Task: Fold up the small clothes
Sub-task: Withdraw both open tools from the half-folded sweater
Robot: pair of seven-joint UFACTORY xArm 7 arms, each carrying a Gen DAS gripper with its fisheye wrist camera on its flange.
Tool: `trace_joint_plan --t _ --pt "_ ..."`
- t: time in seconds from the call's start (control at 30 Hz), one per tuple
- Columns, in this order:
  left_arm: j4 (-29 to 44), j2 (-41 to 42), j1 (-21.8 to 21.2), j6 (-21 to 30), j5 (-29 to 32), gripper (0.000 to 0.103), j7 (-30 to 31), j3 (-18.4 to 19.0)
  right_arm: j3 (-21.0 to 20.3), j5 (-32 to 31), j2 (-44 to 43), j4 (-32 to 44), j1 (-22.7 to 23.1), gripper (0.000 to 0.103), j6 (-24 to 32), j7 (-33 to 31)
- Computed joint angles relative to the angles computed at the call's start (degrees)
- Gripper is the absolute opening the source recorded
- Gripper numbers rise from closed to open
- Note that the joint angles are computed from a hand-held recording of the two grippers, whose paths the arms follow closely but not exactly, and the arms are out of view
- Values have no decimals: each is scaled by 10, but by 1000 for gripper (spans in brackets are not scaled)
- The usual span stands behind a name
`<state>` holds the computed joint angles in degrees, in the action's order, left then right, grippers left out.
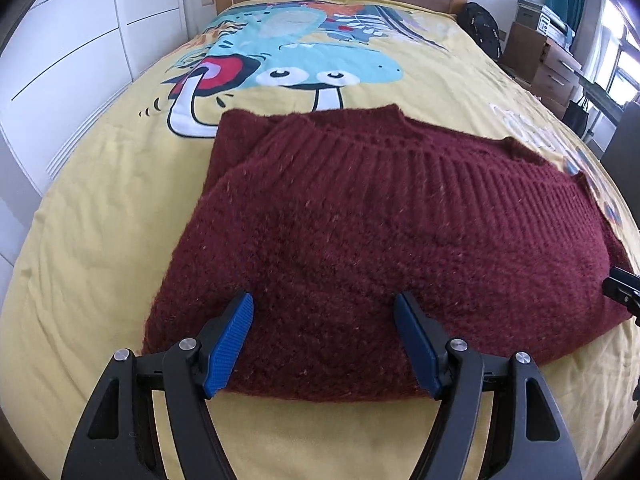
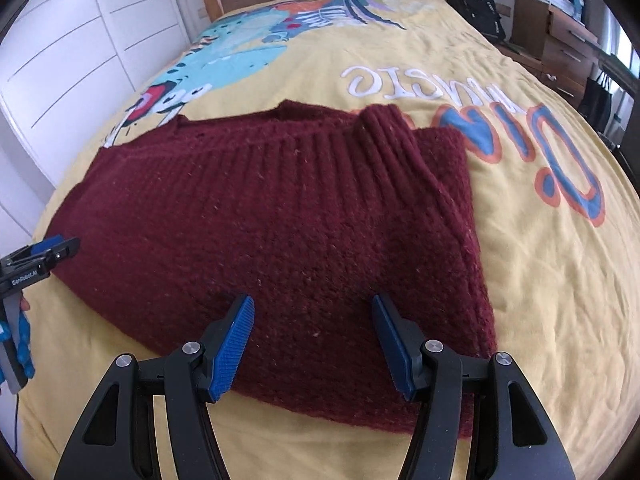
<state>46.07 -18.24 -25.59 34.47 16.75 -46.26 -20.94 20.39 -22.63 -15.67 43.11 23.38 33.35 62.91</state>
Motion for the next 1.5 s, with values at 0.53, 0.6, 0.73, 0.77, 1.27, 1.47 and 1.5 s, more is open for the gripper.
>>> trace_joint_plan --t 0.53,0.6,0.73,0.77,1.27,1.47,1.5 --pt "-31 -18 5 -32 10 70 3 -4 16 -6 -10 23 2 63 44 -1" --pt "-32 -20 5 -32 8 70 6 -4 15 -11 3 31 2 63 40 4" --pt "-30 -19 6 -29 7 71 9 -5 5 -12 21 33 7 63 34 8" --pt "-29 -19 6 -26 7 72 11 -6 1 -7 20 28 10 63 31 6" --pt "-41 -84 -13 46 -70 72 66 23 10 39 -91 -10 8 63 76 -7" --pt "-76 -156 -13 90 -128 72 81 39 29 54 -128 -17 7 63 90 -3" --pt "-83 -168 -15 95 -140 72 82 43 33 58 -133 -19 8 63 92 0"
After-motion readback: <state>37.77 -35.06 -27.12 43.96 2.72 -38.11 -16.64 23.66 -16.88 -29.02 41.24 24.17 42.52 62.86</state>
